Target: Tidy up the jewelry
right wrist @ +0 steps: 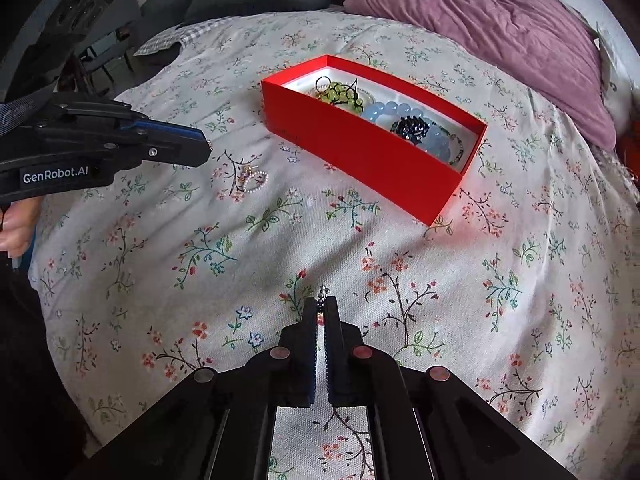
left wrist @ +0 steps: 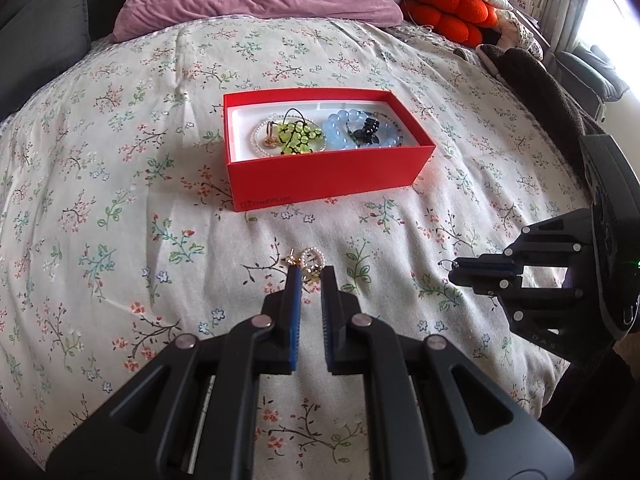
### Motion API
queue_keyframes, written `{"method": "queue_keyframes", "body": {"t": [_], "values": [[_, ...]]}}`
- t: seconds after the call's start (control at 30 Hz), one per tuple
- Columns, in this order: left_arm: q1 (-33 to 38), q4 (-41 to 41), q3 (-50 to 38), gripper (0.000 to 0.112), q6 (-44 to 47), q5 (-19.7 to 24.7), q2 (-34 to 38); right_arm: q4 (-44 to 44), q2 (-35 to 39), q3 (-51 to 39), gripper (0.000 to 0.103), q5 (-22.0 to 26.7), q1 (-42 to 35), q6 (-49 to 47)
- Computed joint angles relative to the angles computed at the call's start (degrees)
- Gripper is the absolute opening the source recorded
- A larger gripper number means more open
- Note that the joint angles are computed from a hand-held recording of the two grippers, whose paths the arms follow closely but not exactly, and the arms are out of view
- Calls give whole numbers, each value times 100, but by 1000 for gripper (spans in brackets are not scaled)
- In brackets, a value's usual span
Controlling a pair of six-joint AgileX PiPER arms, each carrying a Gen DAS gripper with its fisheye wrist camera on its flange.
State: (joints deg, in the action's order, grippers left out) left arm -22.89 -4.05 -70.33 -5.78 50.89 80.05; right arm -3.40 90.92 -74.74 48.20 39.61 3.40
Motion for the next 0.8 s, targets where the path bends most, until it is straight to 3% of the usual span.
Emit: {"method": "queue_keyframes", "body": {"t": [0.3, 0.8], "values": [[61, -43, -357, 11, -110, 29, 103, -144, -87, -362, 3, 38, -33, 201], [17, 433, -1689, 11, -1118, -103, 1136, -103, 884, -2183, 3, 218, -462, 745]]}}
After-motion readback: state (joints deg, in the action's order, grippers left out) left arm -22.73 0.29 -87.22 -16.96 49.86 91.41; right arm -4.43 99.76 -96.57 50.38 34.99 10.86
